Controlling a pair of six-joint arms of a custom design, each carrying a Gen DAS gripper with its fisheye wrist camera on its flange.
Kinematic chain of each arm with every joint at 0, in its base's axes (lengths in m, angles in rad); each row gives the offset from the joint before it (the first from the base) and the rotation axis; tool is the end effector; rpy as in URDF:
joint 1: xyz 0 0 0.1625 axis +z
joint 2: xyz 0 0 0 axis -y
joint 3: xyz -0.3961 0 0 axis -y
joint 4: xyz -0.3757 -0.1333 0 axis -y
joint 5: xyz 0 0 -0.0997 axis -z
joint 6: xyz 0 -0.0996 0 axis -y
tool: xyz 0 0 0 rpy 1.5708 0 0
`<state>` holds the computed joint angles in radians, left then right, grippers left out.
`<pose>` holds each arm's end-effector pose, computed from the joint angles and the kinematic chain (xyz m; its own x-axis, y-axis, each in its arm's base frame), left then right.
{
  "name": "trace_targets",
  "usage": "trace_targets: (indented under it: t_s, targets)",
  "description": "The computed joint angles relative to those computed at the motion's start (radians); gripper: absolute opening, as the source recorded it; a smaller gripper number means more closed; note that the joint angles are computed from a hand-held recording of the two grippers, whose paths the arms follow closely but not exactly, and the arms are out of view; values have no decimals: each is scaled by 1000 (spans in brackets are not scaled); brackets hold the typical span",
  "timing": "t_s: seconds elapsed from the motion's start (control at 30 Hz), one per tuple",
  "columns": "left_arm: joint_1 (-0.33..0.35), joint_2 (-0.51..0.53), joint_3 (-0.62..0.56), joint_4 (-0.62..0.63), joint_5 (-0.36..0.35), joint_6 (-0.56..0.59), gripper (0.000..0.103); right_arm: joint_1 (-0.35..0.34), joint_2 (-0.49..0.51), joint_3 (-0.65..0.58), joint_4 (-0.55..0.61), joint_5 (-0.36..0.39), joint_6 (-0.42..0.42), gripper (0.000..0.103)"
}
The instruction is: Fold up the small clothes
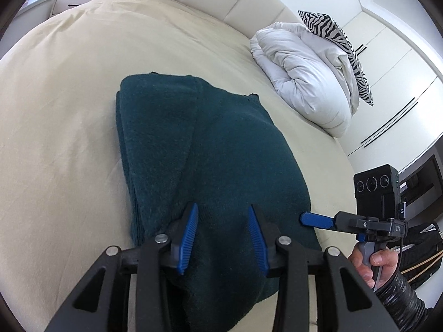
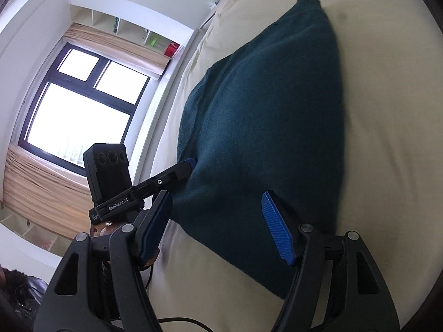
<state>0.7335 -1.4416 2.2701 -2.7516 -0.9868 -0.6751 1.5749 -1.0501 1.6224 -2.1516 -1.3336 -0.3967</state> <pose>-0.1914 -0.4258 0.2349 -0.9821 -0.0084 -0.1883 0.1069 0.7982 -0.5928 0.1592 -0.6128 0.2067 -0.8949 -0.3919 -0.2134 -0.3793 0.9200 -0.0986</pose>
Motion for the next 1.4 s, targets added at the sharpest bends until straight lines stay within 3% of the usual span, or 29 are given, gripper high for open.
trace_targets:
  t_s: [0.17, 0.23, 0.33, 0.47, 0.53, 0.73, 0.9, 1.0, 1.13, 1.4]
  targets:
    - [-14, -56, -4, 35, -8, -9, 51, -33, -82, 29, -136, -52, 39, 68]
    - [-31, -108, 15, 9, 29, 6, 66, -41, -105, 40, -190, -78, 65, 68]
    - [-28, -168, 44, -34, 71, 3, 78, -47, -95, 8, -182, -89, 77, 74]
    - [88, -156, 65, -154, -84, -32, 78, -54, -52, -54, -123, -67, 90, 75]
    - [131, -122, 48, -151, -144, -40, 78, -65, -21, -97, -83, -47, 124, 75]
    - [166, -88, 22, -136, -191, -53, 78, -64, 87, -210, 51, -69, 173, 75]
    - [219, -39, -67, -25, -261, -87, 71, -82, 131, -273, 125, 19, 152, 75]
    - [224, 3, -123, 62, -268, -99, 68, -73, 160, -310, 176, 6, 133, 76]
    - [231, 61, -178, 117, -277, -128, 46, -53, 193, -336, 177, -5, 152, 74]
    - [195, 43, -159, 135, -232, -150, 26, -10, 189, -313, 111, -97, 176, 48]
